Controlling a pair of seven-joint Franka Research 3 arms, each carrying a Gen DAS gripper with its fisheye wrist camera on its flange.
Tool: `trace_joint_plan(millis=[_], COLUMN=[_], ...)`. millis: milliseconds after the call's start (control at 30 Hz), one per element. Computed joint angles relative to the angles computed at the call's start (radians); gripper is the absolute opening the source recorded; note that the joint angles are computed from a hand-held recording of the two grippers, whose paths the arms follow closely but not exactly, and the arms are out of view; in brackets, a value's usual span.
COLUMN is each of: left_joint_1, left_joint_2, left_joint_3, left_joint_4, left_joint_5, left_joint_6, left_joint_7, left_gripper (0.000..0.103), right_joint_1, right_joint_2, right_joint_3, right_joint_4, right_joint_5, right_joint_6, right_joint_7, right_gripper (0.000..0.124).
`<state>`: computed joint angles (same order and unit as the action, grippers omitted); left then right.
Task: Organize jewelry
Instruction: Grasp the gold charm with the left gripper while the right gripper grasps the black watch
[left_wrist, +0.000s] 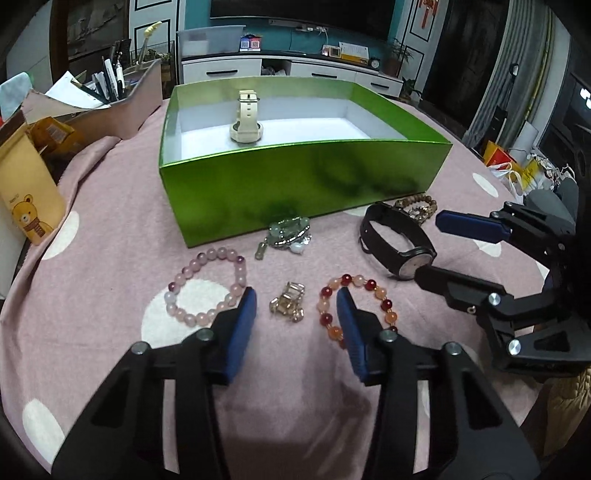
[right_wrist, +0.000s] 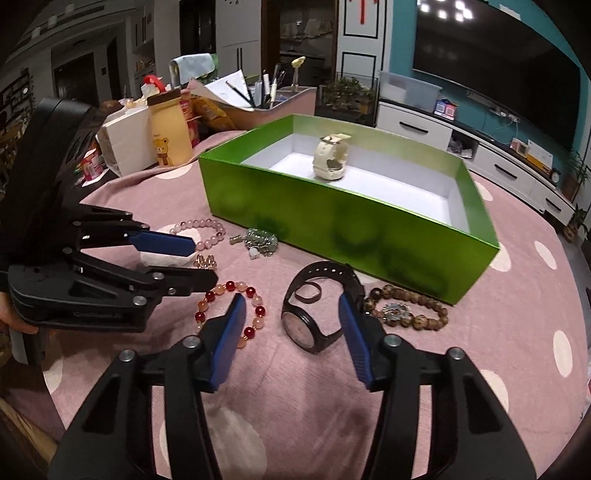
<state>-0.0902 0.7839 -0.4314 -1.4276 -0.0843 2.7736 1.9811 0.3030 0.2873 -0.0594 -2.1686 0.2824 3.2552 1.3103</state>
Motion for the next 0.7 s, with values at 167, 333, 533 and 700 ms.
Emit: trace_joint_plan(millis=[167,333,533,700], left_joint_1=[-0.017,-0.022,-0.028,-0.023], left_joint_2=[0.022,0.039,0.045,0.042], left_joint_3=[0.013,0.017,0.022,0.015], left_joint_4=[0.042,0.069,0.08,0.077], left_joint_5=[0.008,0.008,0.003,-0.01], left_joint_6=[-0.034,-0.06,-0.076,-0.08], left_joint_7=[-0.008,-0.006,0.001,0.011], left_gripper=[0.035,0.027,0.016,0.014], right_joint_1=[-0.016,0.012,0.036,0.021], right_joint_2=[0.016,0.034,0.035,0.029], right_joint_3=[0.012,-0.026,-0.056,-0.035], right_joint_4=[0.02,0.04,0.039,0.029], right_joint_5=[-0.009,-0.03,-0.068,-0.079], right_joint_6=[-0.027,-0.058,-0.073,-0.065], right_joint_7=[-0.011,0.004,0.028,0.023], right_gripper=[0.043,0.033,0.018,0.009])
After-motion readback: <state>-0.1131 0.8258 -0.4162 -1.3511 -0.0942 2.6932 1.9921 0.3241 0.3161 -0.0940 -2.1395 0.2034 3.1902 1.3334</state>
